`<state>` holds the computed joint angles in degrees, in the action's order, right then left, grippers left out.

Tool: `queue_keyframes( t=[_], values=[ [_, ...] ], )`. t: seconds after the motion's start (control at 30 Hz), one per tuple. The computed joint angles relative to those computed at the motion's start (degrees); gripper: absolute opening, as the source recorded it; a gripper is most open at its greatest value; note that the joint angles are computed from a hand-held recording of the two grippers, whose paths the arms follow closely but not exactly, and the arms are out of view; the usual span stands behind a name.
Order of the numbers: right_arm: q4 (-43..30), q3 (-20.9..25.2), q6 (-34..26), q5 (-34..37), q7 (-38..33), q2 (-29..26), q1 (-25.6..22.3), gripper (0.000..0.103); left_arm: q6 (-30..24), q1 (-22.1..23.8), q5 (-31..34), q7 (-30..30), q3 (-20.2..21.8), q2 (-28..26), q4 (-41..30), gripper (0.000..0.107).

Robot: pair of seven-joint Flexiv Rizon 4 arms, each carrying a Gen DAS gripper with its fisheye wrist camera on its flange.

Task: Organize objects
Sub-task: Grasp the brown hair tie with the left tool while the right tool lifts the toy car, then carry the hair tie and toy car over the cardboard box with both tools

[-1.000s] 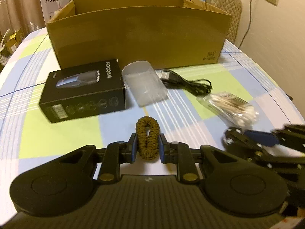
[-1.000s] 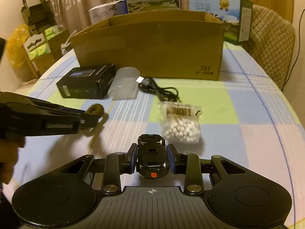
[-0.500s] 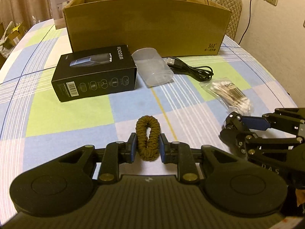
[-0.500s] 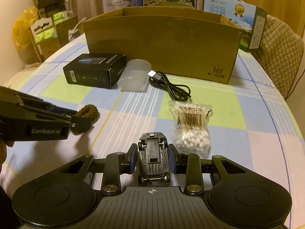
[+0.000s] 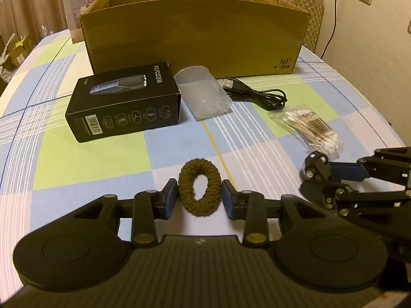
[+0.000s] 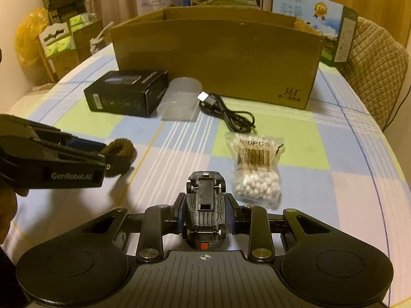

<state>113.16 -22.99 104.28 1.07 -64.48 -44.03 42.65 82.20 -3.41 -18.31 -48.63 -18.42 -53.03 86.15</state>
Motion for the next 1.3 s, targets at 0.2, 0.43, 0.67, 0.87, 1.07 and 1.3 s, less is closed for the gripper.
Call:
queue_keyframes(
  t=[0.2,0.43,0.67,0.87,1.07,1.3],
  values=[
    [-0.2,0.7,0.4,0.3,0.0,0.2,-0.7,0.028,0.4,-0.8,0.5,-0.5,1.0,-0.6,-1.0,0.033],
    [-0.5,0.6,1.5,1.1,-0.3,0.0,-0.5,0.028,-0.4,-1.5,1.0,-1.3,2.2,-0.3,-1.4,0.018],
    [-0.6,-1.0,2.5,2.7,-0.8,-0.1,0.9,0.028,0.2,-0.6,0.7,-0.9,0.4,0.2,-0.9,0.016],
    [-1.0,-3.4,3.0,4.6,-1.4,-0.1,2.5,0.028,2.1,0.6,0.2,0.1,-2.6,0.6,-0.6,0.016],
    [-1.5,-6.1,3.7,6.2,-2.1,0.3,4.1,0.028,3.4,2.0,0.0,1.5,-5.5,1.3,0.0,0.016],
    [-3.9,-7.3,3.5,6.5,-3.4,0.6,4.0,0.028,4.1,3.1,-0.5,2.5,-7.7,1.5,-0.6,0.016]
  ],
)
